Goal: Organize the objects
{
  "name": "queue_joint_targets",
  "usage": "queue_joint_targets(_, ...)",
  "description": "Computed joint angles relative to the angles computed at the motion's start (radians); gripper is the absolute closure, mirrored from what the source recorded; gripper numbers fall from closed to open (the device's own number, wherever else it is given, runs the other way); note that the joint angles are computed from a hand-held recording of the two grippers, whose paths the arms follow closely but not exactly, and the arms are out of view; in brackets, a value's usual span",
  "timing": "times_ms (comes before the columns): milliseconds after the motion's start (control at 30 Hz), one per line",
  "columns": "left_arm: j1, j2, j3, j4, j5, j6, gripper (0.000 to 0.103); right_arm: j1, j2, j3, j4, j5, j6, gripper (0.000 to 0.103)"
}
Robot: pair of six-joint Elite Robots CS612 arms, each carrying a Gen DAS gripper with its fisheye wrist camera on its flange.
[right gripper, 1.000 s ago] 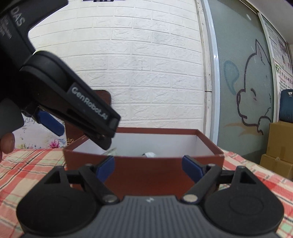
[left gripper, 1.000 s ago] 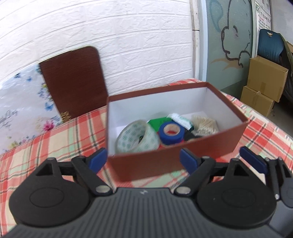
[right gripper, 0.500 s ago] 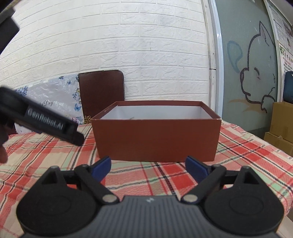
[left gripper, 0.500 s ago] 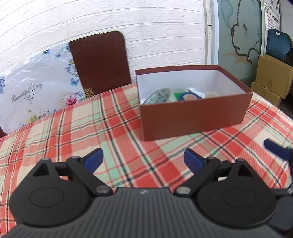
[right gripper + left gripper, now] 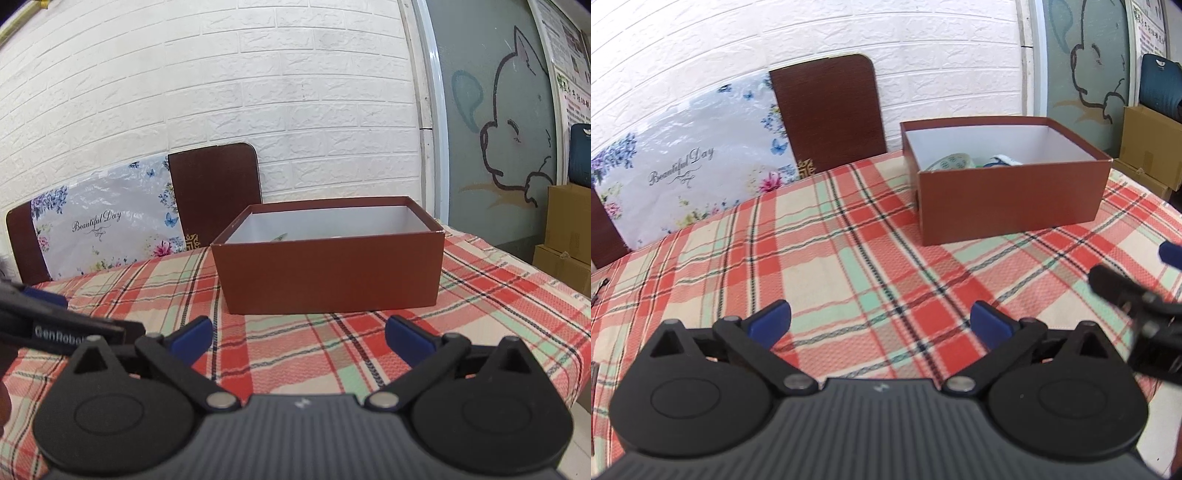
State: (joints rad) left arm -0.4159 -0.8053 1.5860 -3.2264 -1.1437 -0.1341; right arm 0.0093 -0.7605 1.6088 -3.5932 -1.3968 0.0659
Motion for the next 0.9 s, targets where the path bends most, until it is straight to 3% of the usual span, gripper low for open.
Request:
queue_joint_targets(367,-0.011,-0.013,0.027,0.099,0.028,-0.016,0.0,0.003,-0.014,0.015,0.004,-0.009,0.045,0.0)
queue_joint_targets(667,0.0,-0.027,0.023,0.217,-0.076,-0.051,0.0,-0.007,0.001,-0.006,0.08,-0.014,0.097,0.0)
queue_joint_targets(900,0.005,-0.022,0.002,0.291,-0.114,-0.073,0.0,-0.014,0.014,-0.025,0.131,-0.01,0.132,0.0)
